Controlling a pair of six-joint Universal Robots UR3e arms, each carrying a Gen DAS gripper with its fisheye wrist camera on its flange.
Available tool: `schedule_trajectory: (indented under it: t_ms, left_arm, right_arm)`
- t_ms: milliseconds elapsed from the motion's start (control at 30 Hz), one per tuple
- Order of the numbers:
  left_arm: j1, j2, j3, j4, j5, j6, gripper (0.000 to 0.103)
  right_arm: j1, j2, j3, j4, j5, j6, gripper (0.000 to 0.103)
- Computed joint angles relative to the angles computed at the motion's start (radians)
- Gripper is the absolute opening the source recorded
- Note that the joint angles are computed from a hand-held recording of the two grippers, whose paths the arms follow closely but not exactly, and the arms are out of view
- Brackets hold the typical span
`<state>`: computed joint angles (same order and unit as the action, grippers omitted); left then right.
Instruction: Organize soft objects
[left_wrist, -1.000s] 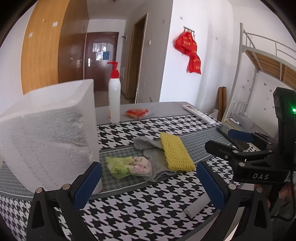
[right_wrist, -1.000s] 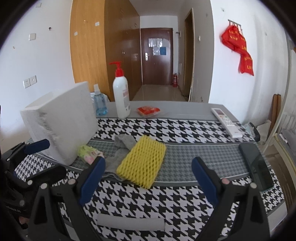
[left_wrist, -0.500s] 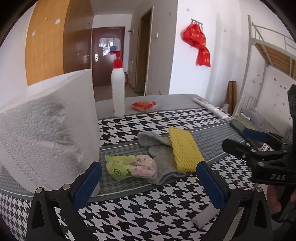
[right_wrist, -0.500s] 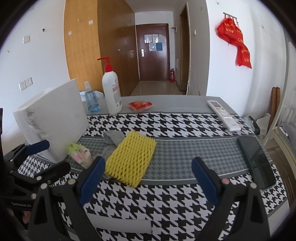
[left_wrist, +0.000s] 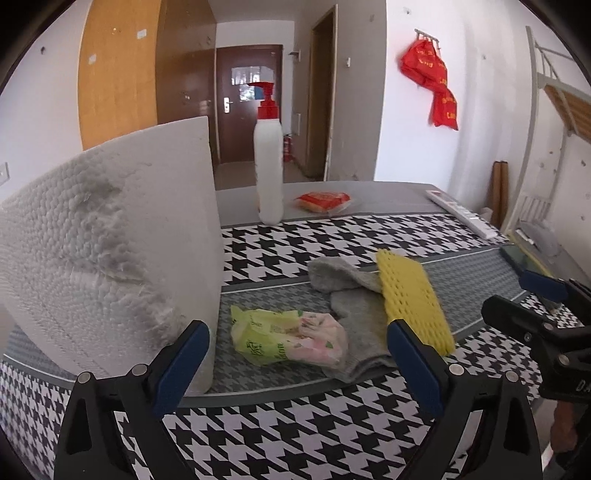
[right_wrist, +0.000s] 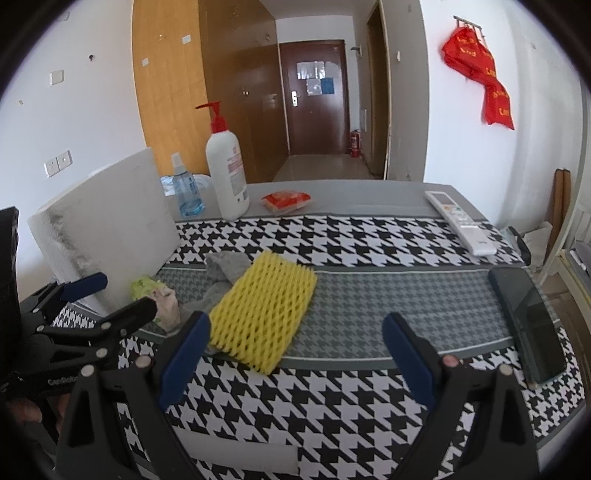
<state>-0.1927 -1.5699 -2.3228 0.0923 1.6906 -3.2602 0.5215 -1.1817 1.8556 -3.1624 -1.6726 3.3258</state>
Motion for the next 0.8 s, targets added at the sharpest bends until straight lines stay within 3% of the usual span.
schedule_trajectory:
  t_ms: [133, 567, 800]
  left_arm:
    - [-0.043, -0.039, 0.031, -0.003, 0.077, -0.025, 0.095]
    - [-0.08, -0.101, 0.117, -0.094, 0.161, -0.081, 0.082]
    - [-0.054, -0.099, 0.136, -0.178, 0.124, -0.114, 0.073]
  right_arm:
    - [-0.004, 0.018, -0.02, 0.011, 0.02, -0.014, 0.096]
    - [-0.022, 0.02, -0.015, 0.008, 0.058, -0.031, 0.096]
    - [-0.02, 0.044, -0.054, 0.026, 0.072, -0.035, 0.096]
